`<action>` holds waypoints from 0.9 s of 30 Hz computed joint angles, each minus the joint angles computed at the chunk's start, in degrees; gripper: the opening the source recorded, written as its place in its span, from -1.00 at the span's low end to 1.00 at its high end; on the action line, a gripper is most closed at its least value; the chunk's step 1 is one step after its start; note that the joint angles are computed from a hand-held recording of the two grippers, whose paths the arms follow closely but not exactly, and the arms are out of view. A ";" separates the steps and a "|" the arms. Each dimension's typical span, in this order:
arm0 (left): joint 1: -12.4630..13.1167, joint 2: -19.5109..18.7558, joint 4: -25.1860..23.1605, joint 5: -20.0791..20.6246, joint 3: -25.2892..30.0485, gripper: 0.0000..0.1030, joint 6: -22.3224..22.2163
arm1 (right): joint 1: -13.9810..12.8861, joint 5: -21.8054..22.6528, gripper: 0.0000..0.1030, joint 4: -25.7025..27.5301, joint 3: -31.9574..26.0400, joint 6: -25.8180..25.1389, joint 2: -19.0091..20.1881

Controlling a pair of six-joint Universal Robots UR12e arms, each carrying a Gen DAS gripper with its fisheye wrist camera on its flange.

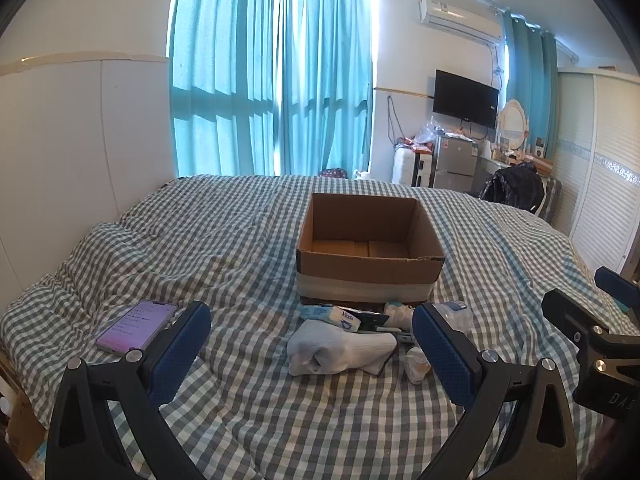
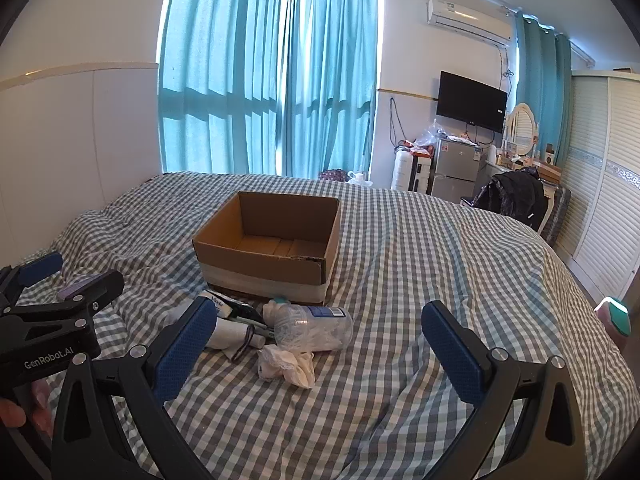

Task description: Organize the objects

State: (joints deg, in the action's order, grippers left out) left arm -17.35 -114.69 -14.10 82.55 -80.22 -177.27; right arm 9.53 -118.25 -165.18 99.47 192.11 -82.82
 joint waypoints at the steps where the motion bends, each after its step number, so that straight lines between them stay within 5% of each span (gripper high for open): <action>1: 0.03 -0.11 0.02 -0.12 0.18 1.00 0.07 | -0.11 0.11 1.00 0.04 -0.27 -0.44 0.15; 20: -1.46 -8.27 -17.88 3.67 10.16 1.00 5.50 | -5.43 11.95 0.99 12.60 -3.75 -0.45 4.63; 27: -2.12 -10.99 -22.06 3.94 12.71 1.00 8.28 | -6.51 16.84 0.54 19.47 -5.62 -0.98 8.13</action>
